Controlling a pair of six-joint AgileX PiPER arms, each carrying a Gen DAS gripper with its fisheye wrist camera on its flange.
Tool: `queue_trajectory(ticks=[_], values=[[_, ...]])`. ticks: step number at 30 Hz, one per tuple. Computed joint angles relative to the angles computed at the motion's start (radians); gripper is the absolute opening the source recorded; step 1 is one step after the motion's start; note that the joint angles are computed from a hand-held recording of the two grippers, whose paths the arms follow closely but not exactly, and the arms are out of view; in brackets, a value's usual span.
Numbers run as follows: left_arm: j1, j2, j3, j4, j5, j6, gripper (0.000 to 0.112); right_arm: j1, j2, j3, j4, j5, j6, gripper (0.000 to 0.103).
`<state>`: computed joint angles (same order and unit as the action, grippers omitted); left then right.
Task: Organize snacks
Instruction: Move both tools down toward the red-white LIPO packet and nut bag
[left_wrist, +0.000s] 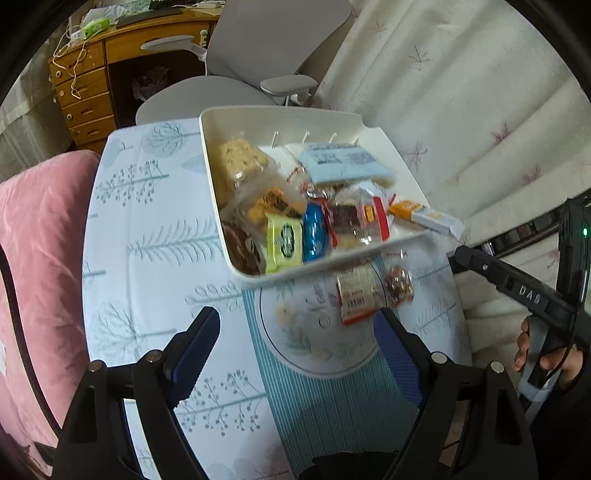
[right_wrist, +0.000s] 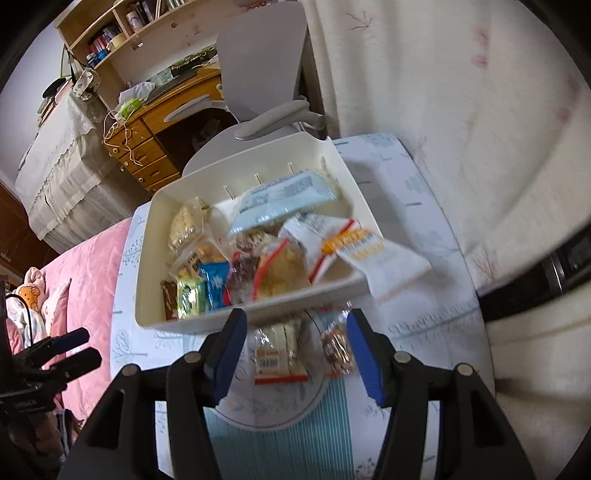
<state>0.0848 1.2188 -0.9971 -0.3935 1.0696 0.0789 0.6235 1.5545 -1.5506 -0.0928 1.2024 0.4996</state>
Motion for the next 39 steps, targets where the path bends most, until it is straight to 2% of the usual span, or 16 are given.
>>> queue_trajectory(ticks=[7,11,18,23,26,35,39], values=[[-0.065,-0.039,0.086,-0.006,-0.016,-0.035,0.084,0.099,-0.168,0.281,-0.11,-0.147,0.111,0.057],[-0.135,-0.038,0.109,0.02,-0.045,-0.116,0.084,0.139,-0.251,0.421,-0.161,-0.233,0.165,0.057],[-0.284,0.036,0.108,0.08,-0.101,-0.301,0.084,0.148,-0.352,0.607,-0.26,-0.376,0.248,0.057],[-0.389,0.14,0.061,0.126,-0.137,-0.42,0.084,0.082,-0.376,0.712,-0.265,-0.504,0.231,0.057],[-0.427,0.22,0.019,0.133,-0.156,-0.467,0.085,0.009,-0.369,0.764,-0.182,-0.589,0.109,0.057],[-0.493,0.443,-0.12,0.161,-0.229,-0.587,0.085,-0.136,-0.283,0.834,0.139,-0.752,-0.381,0.057],[-0.51,0.536,-0.199,0.192,-0.206,-0.635,0.085,-0.152,-0.235,0.843,0.163,-0.824,-0.454,0.057]])
